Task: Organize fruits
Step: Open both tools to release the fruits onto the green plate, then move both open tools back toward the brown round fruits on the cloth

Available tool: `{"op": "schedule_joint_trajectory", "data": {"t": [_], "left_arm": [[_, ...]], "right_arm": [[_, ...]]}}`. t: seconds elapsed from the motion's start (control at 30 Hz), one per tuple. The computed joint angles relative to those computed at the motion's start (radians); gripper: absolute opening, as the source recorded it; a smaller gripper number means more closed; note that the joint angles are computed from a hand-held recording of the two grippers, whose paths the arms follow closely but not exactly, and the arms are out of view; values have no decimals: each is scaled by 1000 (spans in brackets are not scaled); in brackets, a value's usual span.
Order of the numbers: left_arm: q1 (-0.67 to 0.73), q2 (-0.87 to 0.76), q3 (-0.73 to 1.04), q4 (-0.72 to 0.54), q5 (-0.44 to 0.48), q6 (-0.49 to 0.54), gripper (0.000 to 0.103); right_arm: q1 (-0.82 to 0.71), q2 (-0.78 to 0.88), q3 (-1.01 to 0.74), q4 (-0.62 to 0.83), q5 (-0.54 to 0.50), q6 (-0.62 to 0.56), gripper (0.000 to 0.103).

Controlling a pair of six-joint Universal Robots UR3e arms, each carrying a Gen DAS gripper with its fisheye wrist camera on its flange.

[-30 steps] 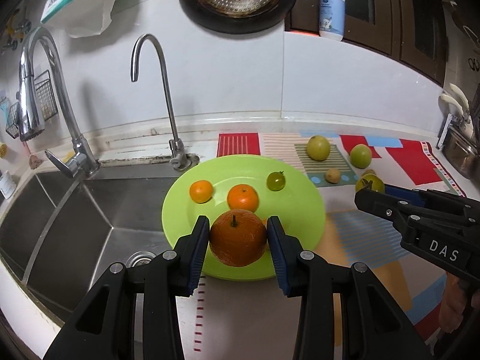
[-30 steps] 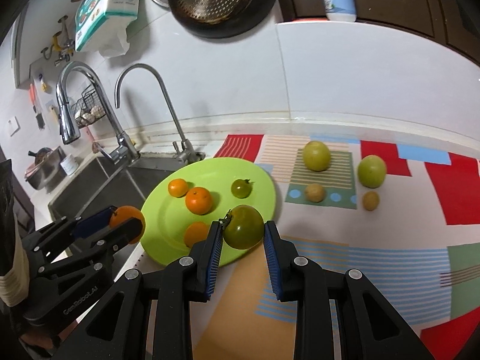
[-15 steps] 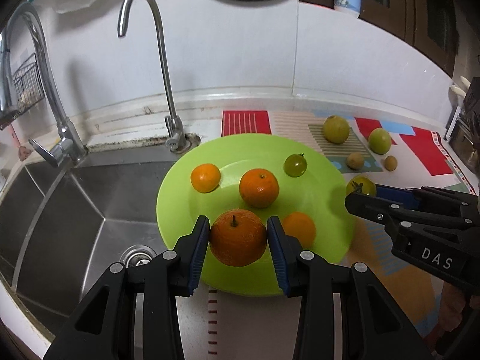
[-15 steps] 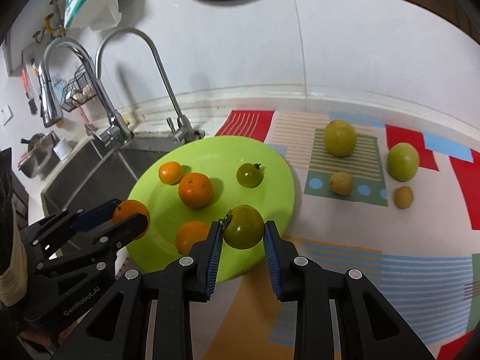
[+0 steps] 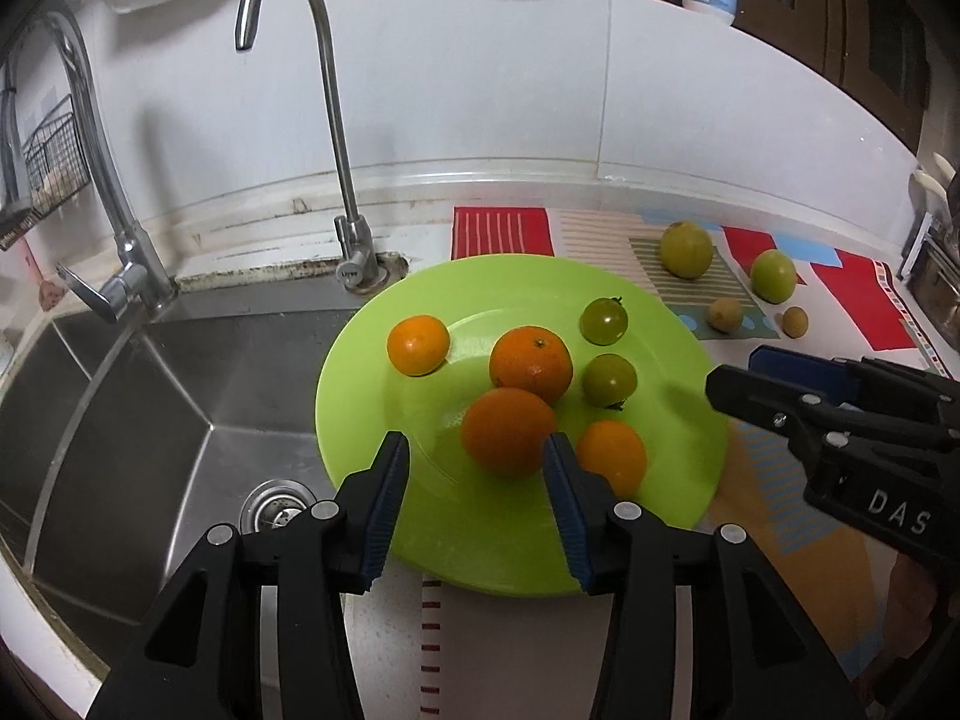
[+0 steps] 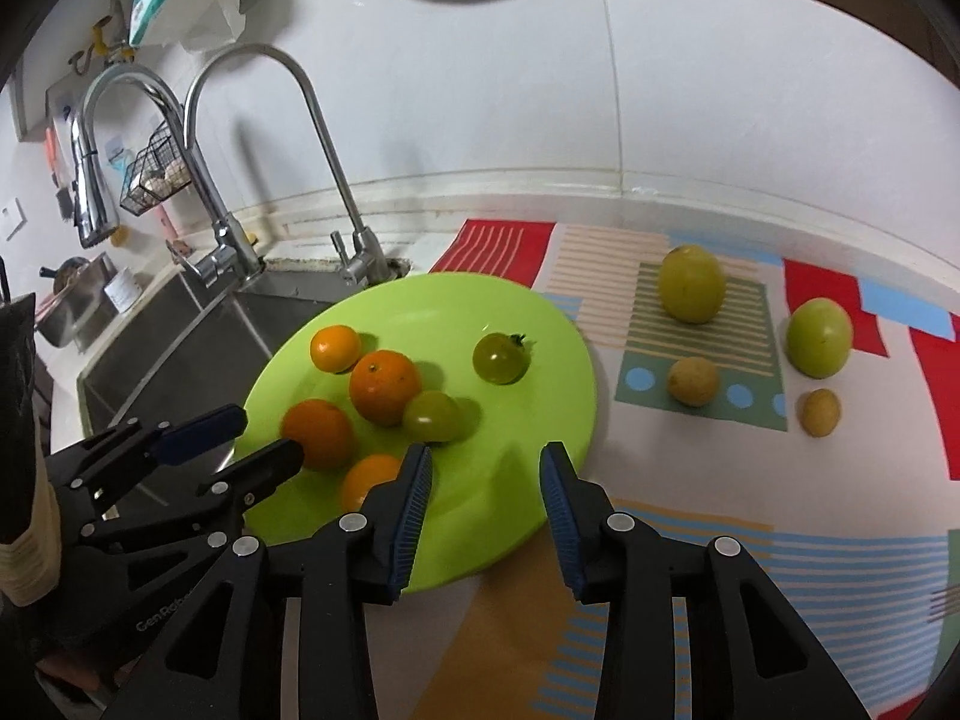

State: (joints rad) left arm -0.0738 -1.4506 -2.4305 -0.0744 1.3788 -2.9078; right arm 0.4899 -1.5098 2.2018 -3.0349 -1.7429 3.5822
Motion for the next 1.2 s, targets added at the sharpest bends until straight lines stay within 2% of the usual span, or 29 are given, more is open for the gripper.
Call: {"op": "schedule_joint_trajectory", "data": {"t": [0.37,0.47,0.63,0.77,0.93,1.03,1.2], "left_arm": [[-70,169,-25,-65,28,-39,68],[-103,199,-21,-80,40,-56,71],[-169,214,-1,-86,79,-99,75],[-241,209,20,-75,129,-149,79],[-359,177,61,-52,225,-221,87],[-432,143,89,-30,292,-259,92],[-535,75,147,-7,379,-313,95]], "right_arm": [[61,-177,85,50,-122,41,39],[76,-239,117,68,-163,60,46],[90,-349,164,118,-227,85,46],[89,-446,195,177,-261,89,51],[77,-570,235,243,-281,73,52],[69,-648,256,290,-295,63,57],[12,-801,292,383,-279,19,57]]}}
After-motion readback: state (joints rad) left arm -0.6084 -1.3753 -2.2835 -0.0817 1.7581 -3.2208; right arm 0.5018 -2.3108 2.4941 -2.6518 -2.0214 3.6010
